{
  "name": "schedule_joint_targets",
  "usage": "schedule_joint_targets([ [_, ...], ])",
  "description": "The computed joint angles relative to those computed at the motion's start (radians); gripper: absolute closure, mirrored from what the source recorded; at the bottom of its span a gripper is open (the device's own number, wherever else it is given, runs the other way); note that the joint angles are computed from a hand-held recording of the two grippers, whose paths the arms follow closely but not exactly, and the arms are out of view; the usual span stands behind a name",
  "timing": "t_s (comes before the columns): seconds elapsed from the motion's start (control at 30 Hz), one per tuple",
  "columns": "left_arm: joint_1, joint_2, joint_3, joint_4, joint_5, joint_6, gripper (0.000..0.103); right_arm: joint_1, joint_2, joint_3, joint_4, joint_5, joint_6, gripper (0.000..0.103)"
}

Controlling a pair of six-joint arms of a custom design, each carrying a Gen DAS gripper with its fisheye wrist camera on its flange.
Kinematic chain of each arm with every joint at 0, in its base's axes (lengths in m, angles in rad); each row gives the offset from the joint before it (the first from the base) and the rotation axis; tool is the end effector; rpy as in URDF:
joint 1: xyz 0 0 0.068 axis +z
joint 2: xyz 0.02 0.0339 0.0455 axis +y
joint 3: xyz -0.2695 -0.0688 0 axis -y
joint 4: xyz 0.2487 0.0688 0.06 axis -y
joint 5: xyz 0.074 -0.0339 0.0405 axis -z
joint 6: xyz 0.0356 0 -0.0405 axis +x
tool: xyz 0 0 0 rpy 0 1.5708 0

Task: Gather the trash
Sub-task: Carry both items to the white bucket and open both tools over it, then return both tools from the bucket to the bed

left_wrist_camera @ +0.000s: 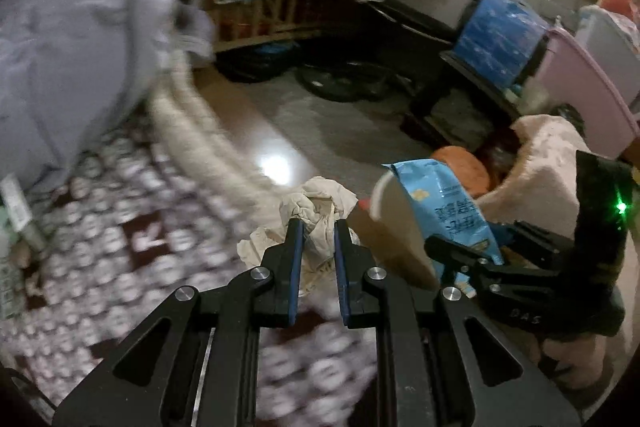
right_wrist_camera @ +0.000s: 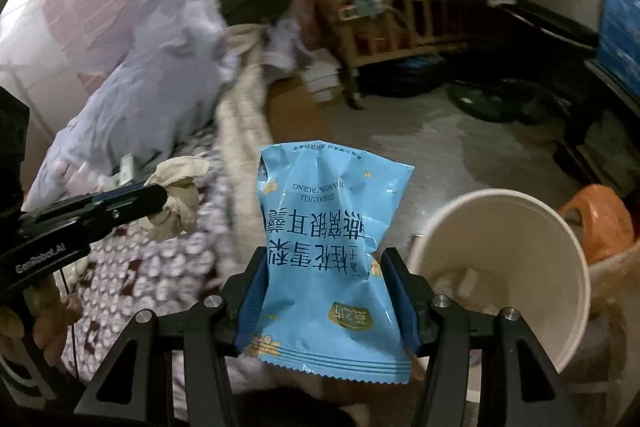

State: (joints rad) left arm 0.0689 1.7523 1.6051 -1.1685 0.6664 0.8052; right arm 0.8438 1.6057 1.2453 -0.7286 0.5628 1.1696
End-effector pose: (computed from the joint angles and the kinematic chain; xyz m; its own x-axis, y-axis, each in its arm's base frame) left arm 0.3499 0.0021 0.3028 -0.5958 0.5270 -0.6061 0.7663 0.5989 -0.2326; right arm 0.2345 0.2351 0.2590 -0.6605 0.4290 -0.6162 0.3596 0.9012 0.2419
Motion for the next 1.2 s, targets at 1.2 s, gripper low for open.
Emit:
schedule_joint_targets([
  [1.2, -0.228, -0.078, -0.199, 0.223, -0.073, -0.169, 0.051, -0.063, -0.186, -0.288, -0.079, 0.010, 0.237, 0.027],
])
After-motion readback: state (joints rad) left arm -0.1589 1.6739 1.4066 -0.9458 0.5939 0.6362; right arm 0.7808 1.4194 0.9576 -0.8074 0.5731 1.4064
